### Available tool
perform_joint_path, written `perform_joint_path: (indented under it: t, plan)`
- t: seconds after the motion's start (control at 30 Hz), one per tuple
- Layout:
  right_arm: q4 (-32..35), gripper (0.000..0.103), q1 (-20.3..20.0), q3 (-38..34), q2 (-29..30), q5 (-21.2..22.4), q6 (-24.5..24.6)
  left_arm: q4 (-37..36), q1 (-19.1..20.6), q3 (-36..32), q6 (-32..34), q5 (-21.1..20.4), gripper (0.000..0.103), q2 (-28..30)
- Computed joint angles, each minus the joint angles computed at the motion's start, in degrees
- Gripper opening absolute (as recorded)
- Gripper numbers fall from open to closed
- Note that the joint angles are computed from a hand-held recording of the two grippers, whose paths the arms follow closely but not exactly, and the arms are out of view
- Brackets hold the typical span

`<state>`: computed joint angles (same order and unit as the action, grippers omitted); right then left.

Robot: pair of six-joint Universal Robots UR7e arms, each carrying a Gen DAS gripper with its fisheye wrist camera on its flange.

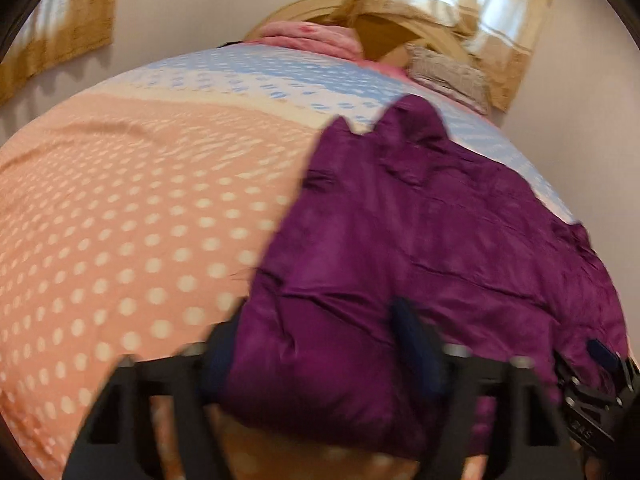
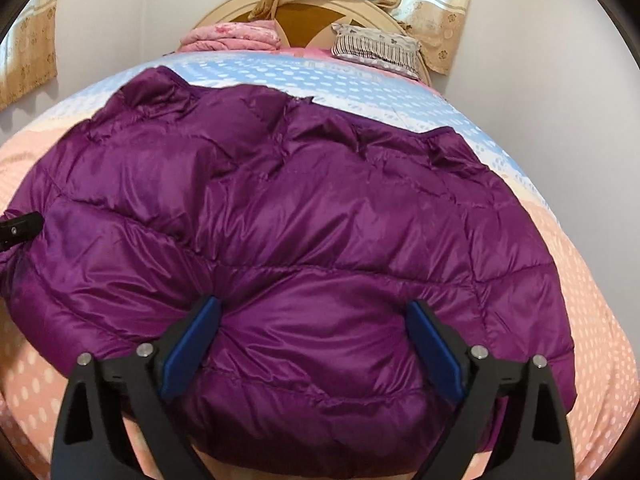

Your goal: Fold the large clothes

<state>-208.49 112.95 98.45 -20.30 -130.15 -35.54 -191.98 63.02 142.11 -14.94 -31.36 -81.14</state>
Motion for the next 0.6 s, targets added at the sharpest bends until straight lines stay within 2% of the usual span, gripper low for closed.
perform_joint_path:
  t: [0.07,0.1,0.13,0.17,0.2,0.3,0.53,0.6]
  plan:
    - [-0.4,0.097,-0.13,0.05,0.12,0.06,-0.27,-1.07,-0.64,-0.22,1.4,1.02,0.049,0.67]
    - [-0.59,0.097,-0.24,0.28,0.04,0.16,-0.21,-2.68,-1.03,-0.13,2.75,1.36,0.036,1.11]
    - [-0.42,0.097,-0.35,0.35,-0.07,0.27,-0.07,-3.78,-0.89,-0.09,3.78,-0.1,0.019,1.04]
    - [-0.25,0.097,-0.34,0.4,-0.15,0.22,0.05,-4.34,-0.72,-0.05,4.36,-1.47,0.017,0.68]
    - [-0.1,0.097,-0.31,0.29,-0.09,0.0,0.16,-4.57,-1.22,0.01,4.65,-0.88,0.013,0.63]
    - [0.38,0.097,-0.08,-0.04,0.11,-0.57,0.59,-6.84,-2.43,0.61,5.43,0.6,0.01,0.92]
    - [-0.28,0.097,0.86,-0.9,1.32,-2.77,1.09,-8.15,-1.89,2.36,5.46,-2.04,0.008,-2.65]
    - [-0.05,0.097,1.3,-1.31,1.78,-3.16,1.51,-8.33,-2.06,2.62,5.47,-1.7,0.008,-3.57]
